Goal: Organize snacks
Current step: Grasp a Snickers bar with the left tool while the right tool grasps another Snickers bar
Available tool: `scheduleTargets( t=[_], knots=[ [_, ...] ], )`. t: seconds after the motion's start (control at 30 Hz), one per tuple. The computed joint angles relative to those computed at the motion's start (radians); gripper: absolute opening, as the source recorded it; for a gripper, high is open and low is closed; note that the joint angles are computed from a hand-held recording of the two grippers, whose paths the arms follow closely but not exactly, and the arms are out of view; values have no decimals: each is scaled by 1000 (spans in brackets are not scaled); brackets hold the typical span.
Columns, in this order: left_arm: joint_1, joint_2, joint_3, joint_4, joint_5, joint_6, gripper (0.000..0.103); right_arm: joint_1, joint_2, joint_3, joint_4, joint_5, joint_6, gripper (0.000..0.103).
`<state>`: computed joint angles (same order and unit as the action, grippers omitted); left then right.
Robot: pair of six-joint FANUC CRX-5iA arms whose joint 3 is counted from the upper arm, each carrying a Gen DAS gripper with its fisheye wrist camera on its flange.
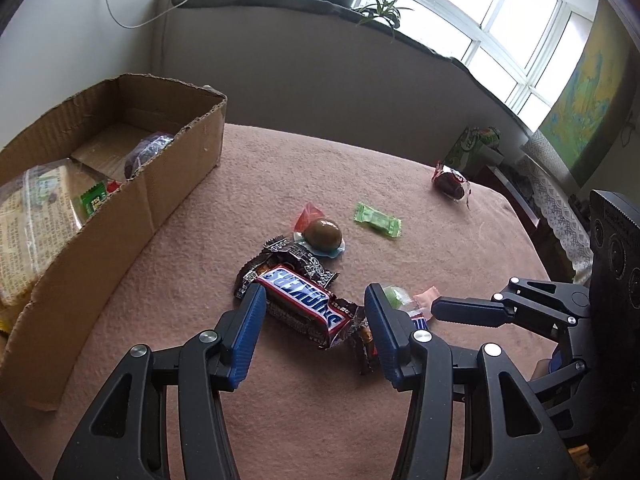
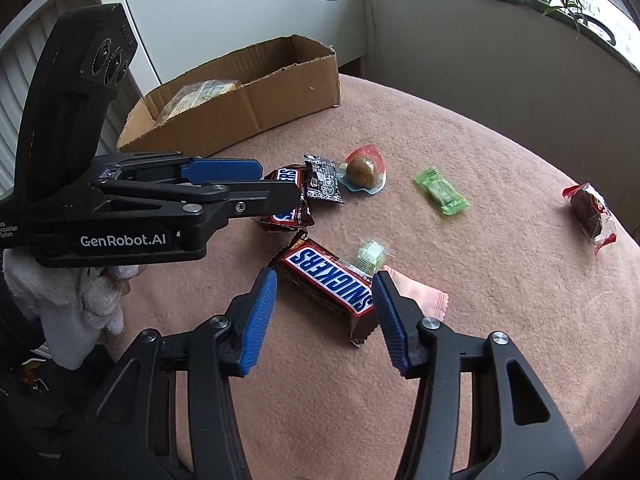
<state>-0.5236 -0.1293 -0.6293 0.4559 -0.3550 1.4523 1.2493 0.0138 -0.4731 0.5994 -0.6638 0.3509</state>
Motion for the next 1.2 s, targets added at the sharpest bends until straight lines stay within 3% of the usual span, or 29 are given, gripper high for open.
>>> scheduleTargets(
  t=[0.13, 0.5, 0.67, 1.0, 1.2],
  knots=[
    [1, 24, 21, -10, -16, 7, 50, -9, 24, 25, -35, -4, 47, 52],
    [14, 63, 98, -192, -71, 152, 50, -33, 56, 63, -62, -17, 95, 52],
    [13, 77, 112, -227, -83, 169, 50, -41, 88, 98, -104, -23, 147, 52],
    [10, 69, 128, -317, -94, 222, 35, -22, 86, 80, -75, -20, 93, 33],
    [13, 49, 109, -318, -93, 210, 31, -4, 68, 48, -34, -22, 1, 30]
  ],
)
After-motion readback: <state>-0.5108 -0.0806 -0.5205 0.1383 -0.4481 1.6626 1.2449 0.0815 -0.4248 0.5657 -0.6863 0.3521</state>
